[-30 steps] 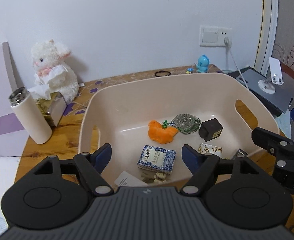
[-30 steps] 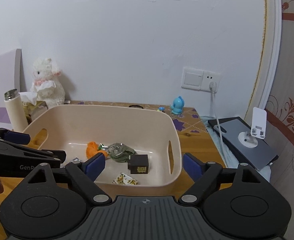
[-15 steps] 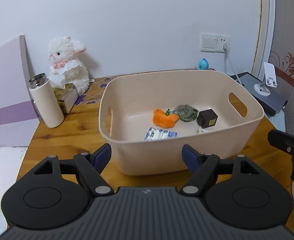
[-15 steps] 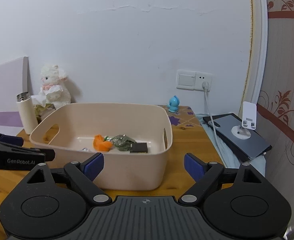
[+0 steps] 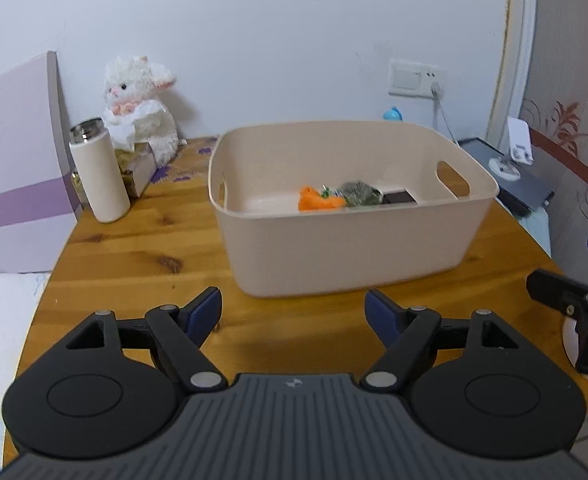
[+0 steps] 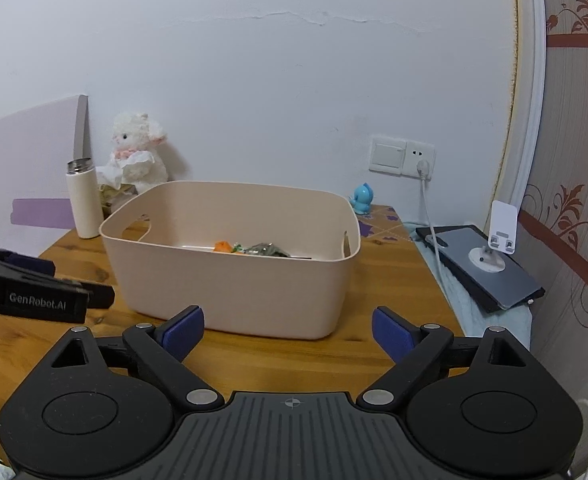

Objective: Organize objects

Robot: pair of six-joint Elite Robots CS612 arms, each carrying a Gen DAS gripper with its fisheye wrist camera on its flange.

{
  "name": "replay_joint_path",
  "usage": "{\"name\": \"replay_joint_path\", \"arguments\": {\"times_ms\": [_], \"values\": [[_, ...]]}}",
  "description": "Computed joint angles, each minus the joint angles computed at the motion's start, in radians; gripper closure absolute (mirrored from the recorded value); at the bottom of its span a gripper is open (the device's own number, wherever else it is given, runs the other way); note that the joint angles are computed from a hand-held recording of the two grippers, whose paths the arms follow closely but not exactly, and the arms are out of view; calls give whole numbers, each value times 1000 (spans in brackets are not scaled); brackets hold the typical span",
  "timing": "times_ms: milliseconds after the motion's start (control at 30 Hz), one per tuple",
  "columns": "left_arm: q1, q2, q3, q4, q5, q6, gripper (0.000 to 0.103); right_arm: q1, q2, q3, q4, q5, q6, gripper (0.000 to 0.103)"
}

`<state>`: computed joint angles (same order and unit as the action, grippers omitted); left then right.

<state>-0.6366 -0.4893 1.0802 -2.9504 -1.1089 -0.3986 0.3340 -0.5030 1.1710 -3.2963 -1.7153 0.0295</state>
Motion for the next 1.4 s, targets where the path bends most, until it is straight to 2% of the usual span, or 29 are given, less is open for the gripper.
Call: {"name": "replay_joint_path", "arguments": {"times_ms": [133, 467, 800, 1000, 1200, 1300, 1400], "values": [[-4, -21, 45, -13, -14, -21, 23, 6, -13, 33, -39, -16, -9, 4], [-23, -69, 150, -105, -11, -20, 21, 21, -39, 98, -114, -21, -29, 4], [-45, -111, 236, -180, 26, -18, 17, 27, -63, 167, -170, 1, 29, 4], [-57, -130, 273, -194, 72, -26, 13, 31, -73, 197, -211, -10, 47, 4], [-60, -148, 304, -199, 66, -28, 12, 34, -82, 219, -233, -27, 65, 4], [-59, -152, 310, -201, 42, -15, 9, 36, -83, 221, -242, -40, 61, 4], [-63, -154, 315, -201, 54, -12, 9, 39, -83, 222, -252, -50, 52, 4]]}}
